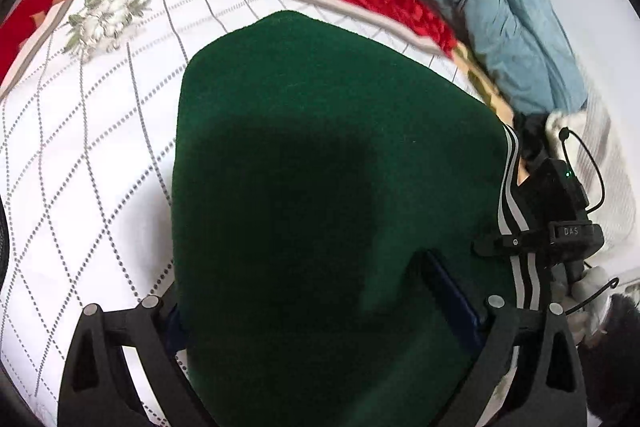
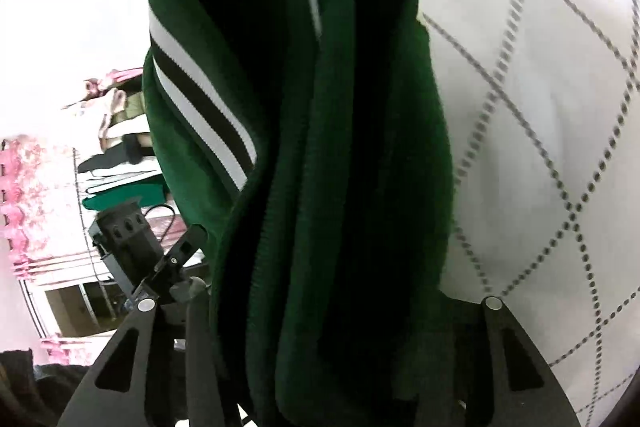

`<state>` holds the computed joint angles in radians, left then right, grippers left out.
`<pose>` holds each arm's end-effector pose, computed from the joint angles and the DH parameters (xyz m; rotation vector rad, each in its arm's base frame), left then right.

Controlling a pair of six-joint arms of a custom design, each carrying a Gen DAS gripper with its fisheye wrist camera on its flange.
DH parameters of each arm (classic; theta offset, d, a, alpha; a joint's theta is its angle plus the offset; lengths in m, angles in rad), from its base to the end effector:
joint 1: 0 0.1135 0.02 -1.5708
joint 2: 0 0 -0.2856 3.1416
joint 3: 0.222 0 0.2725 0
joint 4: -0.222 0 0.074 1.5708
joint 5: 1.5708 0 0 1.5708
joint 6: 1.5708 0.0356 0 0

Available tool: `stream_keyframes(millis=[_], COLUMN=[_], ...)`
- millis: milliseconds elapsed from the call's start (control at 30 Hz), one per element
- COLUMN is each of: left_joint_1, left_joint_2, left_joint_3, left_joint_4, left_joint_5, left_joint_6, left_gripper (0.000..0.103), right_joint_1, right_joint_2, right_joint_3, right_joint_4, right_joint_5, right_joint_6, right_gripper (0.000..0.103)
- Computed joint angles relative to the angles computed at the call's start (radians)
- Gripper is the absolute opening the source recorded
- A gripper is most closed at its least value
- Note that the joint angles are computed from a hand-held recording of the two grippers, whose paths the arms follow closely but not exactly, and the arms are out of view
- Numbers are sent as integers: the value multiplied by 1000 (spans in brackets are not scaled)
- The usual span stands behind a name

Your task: Fold large clothes

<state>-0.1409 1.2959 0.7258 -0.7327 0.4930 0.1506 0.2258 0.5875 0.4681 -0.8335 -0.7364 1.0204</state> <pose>0.2219 -0.0485 0.1938 0.4991 2.7479 -0.7005 0.1033 0.0483 0.2179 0.7490 2.6568 1.3686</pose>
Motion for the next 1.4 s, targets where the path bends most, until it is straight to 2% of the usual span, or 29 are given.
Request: stream_keyframes(millis=[100,267,367,533,767,933,1067,1167,1267,1333,1400], left_joint_1=[17,40,41,32,10,17,9,-1,-19,-30,-39], left_joint_2=[-3,65,143,349,727,1054,1249,1313,1294,1259,1230], left_joint_3=[46,166,270,512,940,1311,1569,1664,1633,1575,1527], left_joint_4=[-31,-53,-53,-38,-44,-171,-292,-337,-320,-289,-261], left_joint_5=[8,34,37,49,10,-9,-61,-104,-153,-185,-222], left_joint_6=[1,-33,-61,-121,-155,-147,-152,-114,-85,-79,-77], left_gripper=[98,98,98,98,98,98,98,98,98,98,98], right_joint_1=[-3,-89,-130,-153,-222,-236,-243,-242,-233,-217,-206], right_joint_2=[89,325,498,771,1227,1547,1803,1917,1946,1924,1875], right_joint_3=[77,274,430,704,1170,1524,1851,2031,2094,2066,1978], right_joint_4=[20,-26,-62,-77,-133,-242,-415,-530,-563,-562,-548], right_joint_5=[-7,-50,-64,-53,-67,-55,-1,33,51,82,142], right_joint_6=[-23,-182,-263,-318,-375,-407,-439,-492,-500,-497,-515], right_gripper=[50,50,49,49,49,49,49,51,55,60,64])
